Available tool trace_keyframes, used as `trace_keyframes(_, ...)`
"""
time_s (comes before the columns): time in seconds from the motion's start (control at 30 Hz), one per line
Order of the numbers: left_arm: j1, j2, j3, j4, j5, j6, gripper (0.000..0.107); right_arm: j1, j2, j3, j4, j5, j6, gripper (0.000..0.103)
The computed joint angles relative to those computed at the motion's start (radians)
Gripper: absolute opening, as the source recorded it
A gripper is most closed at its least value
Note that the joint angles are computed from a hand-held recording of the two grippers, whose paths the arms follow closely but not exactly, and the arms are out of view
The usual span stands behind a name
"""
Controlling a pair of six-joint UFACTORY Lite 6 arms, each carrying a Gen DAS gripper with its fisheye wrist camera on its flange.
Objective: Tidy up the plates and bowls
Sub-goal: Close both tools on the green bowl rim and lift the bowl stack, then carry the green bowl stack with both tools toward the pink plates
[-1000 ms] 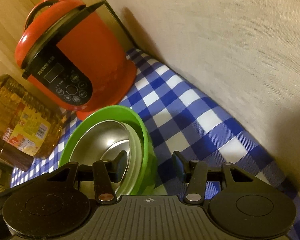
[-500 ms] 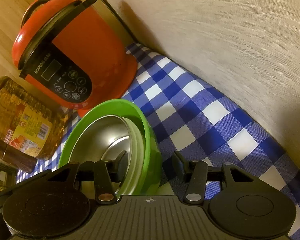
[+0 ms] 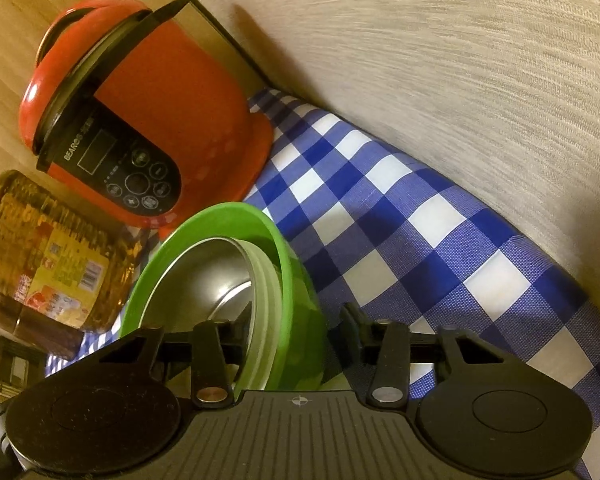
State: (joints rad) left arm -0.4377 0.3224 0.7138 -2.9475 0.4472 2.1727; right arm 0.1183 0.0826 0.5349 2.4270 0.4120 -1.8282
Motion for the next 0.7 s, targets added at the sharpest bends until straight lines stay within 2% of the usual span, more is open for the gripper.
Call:
trace_keyframes(0.1,-0.001,-0.004,-0.002,-0.003,-0.002,0.004,0.027,0.003,-0.002,0.001,-0.004,0.006,0.003,0.036)
trace_keyframes(0.7,-0.025,-0.035,-0.011,-0.054,-0.044,0.068,0.027,0.006,-0.020,0.000,-0.038,-0.031,0.044,0.033)
